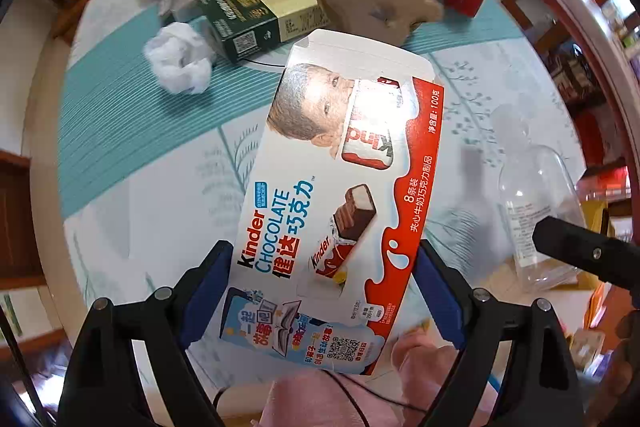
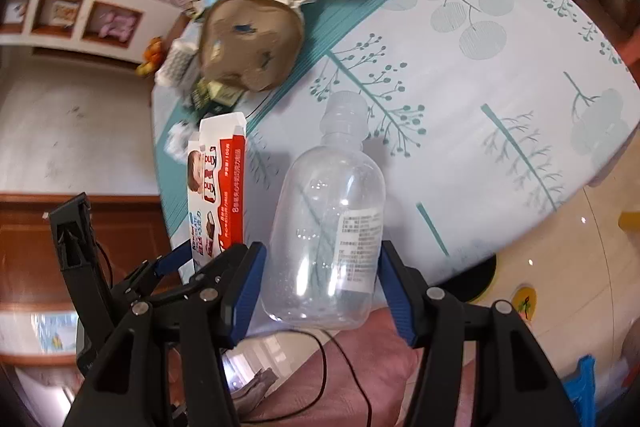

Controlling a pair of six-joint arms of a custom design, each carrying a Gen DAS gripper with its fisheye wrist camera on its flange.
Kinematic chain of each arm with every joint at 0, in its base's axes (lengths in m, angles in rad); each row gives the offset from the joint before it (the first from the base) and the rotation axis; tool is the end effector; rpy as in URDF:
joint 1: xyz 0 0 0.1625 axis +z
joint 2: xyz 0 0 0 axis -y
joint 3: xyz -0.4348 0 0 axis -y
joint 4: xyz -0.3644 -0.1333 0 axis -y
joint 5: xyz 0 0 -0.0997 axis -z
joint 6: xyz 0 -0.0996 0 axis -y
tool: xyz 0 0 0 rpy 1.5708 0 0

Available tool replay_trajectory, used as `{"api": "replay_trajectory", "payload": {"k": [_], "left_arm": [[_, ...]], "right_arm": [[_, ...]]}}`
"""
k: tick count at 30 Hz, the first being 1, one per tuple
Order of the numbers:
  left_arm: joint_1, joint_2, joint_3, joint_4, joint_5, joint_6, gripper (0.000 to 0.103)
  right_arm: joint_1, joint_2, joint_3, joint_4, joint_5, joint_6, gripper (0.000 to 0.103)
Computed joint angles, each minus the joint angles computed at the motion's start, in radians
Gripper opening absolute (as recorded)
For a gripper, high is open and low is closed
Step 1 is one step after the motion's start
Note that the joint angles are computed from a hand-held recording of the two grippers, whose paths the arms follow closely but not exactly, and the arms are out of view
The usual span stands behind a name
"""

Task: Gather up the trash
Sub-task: 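Grasp the Kinder box with the left tool while the right tool grasps the bottle, then carry the Kinder box and bottle down over the black trash bin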

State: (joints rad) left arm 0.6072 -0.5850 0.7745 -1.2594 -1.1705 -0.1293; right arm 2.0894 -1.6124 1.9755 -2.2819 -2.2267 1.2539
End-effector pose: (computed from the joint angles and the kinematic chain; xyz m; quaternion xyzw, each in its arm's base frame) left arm -0.5290 -0.5771 0.2056 0.4297 0.8481 0.1074 0.2908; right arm 0.2827 -0.3490 0.4273 -0.3872 -0.8501 0.3494 0.0736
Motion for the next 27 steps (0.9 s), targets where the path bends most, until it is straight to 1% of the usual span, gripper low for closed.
{"api": "replay_trajectory", "payload": {"k": [1,3,5,8,10,12,14,17,20,23,27], "left_arm": [[-0.005,-0.013,0.014,-0.007,0.000,-0.017,0.088],[-0.025,-0.073,0.078,-0.028,-0.012,-0.077,0.088],[-0.054,-0.144,0.172,-0.075,-0.029,-0.148,0.088],[-0.111,-0.245,0.319,-0.154,-0.052,-0.254,0.088],[-0.148,-0.308,0.420,-0.205,-0.075,-0.331,0.088],[-0.179,-0.339,0.479,-0.234,-0.087,-0.392,0.088],[-0.216,-0.380,0.549,-0.258,-0.098,-0.454,0.088],[-0.252,-0.422,0.627,-0.269,-0.117,-0.519,0.088],[-0.285,-0.462,0.685,-0.231,-0.143,-0.565,0.088],[-0.306,-0.489,0.727,-0.193,-0.166,-0.588,0.088],[-0.306,-0.508,0.790,-0.170,-0.200,-0.612,0.088]], "right_arm": [[0.012,-0.011,0.005,0.003,0.006,-0.012,0.057],[0.038,-0.035,0.012,0.016,0.025,-0.040,0.057],[0.073,-0.068,0.021,0.049,0.048,-0.063,0.057],[0.118,-0.097,0.019,0.109,0.062,-0.086,0.057],[0.151,-0.122,0.019,0.158,0.069,-0.089,0.057],[0.180,-0.148,0.023,0.199,0.077,-0.084,0.057],[0.193,-0.170,0.031,0.228,0.096,-0.082,0.057],[0.219,-0.200,0.059,0.256,0.138,-0.062,0.057],[0.232,-0.222,0.110,0.232,0.186,-0.036,0.057],[0.220,-0.240,0.172,0.182,0.234,-0.020,0.057],[0.196,-0.249,0.252,0.129,0.294,0.005,0.057]]}}
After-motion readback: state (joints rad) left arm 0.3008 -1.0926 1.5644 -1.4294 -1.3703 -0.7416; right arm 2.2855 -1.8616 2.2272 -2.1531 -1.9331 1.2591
